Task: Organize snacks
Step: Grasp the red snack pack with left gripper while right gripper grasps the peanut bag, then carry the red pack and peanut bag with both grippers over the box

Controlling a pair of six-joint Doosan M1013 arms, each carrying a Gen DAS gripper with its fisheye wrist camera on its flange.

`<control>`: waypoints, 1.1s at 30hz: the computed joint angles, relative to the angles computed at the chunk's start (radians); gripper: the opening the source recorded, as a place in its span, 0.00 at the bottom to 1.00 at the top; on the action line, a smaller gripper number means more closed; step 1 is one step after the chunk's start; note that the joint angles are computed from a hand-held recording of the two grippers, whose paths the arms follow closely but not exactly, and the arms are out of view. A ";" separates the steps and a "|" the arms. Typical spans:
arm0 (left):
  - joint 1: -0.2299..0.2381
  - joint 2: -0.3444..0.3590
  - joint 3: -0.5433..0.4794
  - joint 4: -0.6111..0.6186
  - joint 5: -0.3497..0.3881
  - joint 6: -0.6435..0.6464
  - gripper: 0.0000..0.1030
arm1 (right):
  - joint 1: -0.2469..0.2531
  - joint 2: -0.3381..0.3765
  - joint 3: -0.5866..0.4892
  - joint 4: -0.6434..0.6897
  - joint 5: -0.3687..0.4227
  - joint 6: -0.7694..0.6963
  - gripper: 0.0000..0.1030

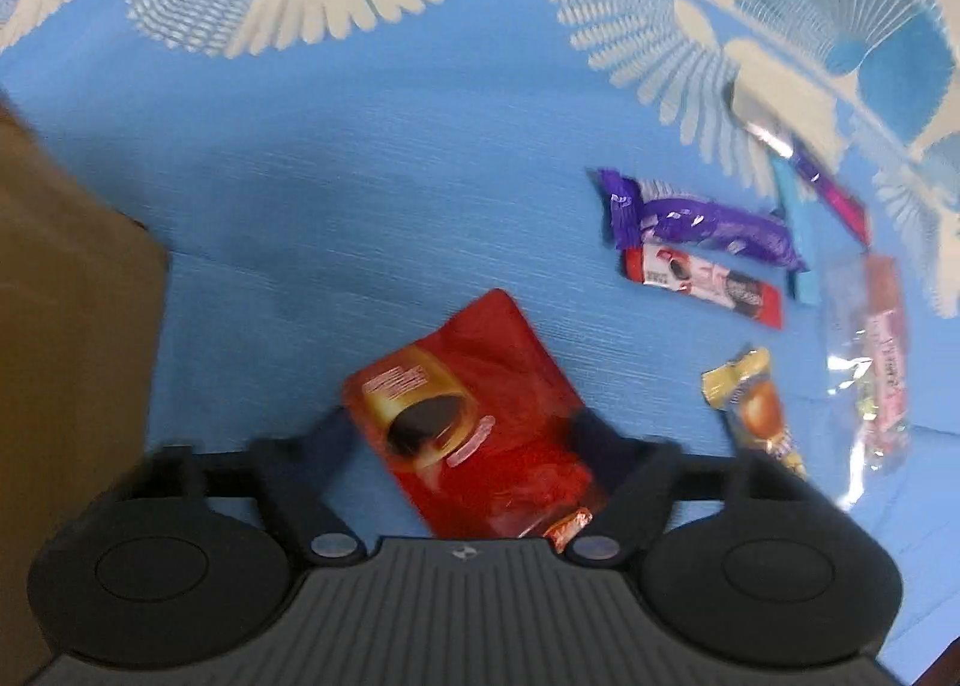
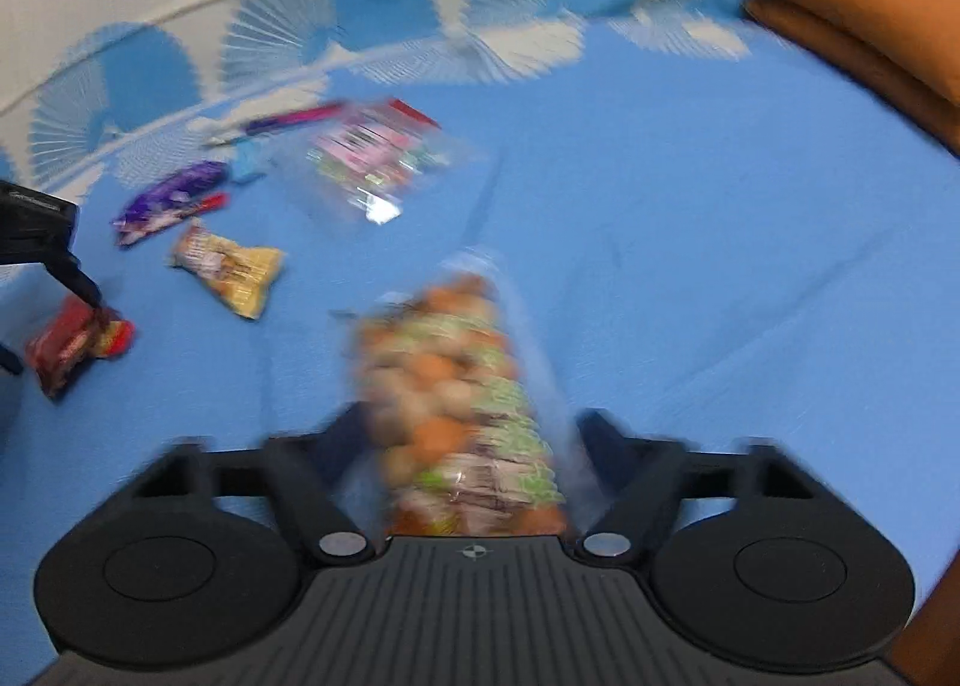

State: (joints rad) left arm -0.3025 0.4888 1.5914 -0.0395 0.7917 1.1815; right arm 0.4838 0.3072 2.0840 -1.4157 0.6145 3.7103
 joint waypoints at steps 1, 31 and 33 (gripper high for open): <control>0.000 -0.013 0.014 0.009 -0.021 0.016 0.51 | 0.012 0.006 -0.005 -0.004 0.026 -0.018 0.62; -0.026 0.079 -0.140 0.029 0.234 -0.045 0.67 | 0.027 0.013 0.001 -0.034 0.043 -0.014 0.66; -0.001 0.050 -0.106 -0.042 0.192 -0.010 0.57 | 0.026 0.014 0.003 -0.045 0.038 -0.008 0.65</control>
State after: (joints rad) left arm -0.3034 0.5389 1.4856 -0.0814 0.9833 1.1716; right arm 0.5096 0.3211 2.0866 -1.4605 0.6527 3.7026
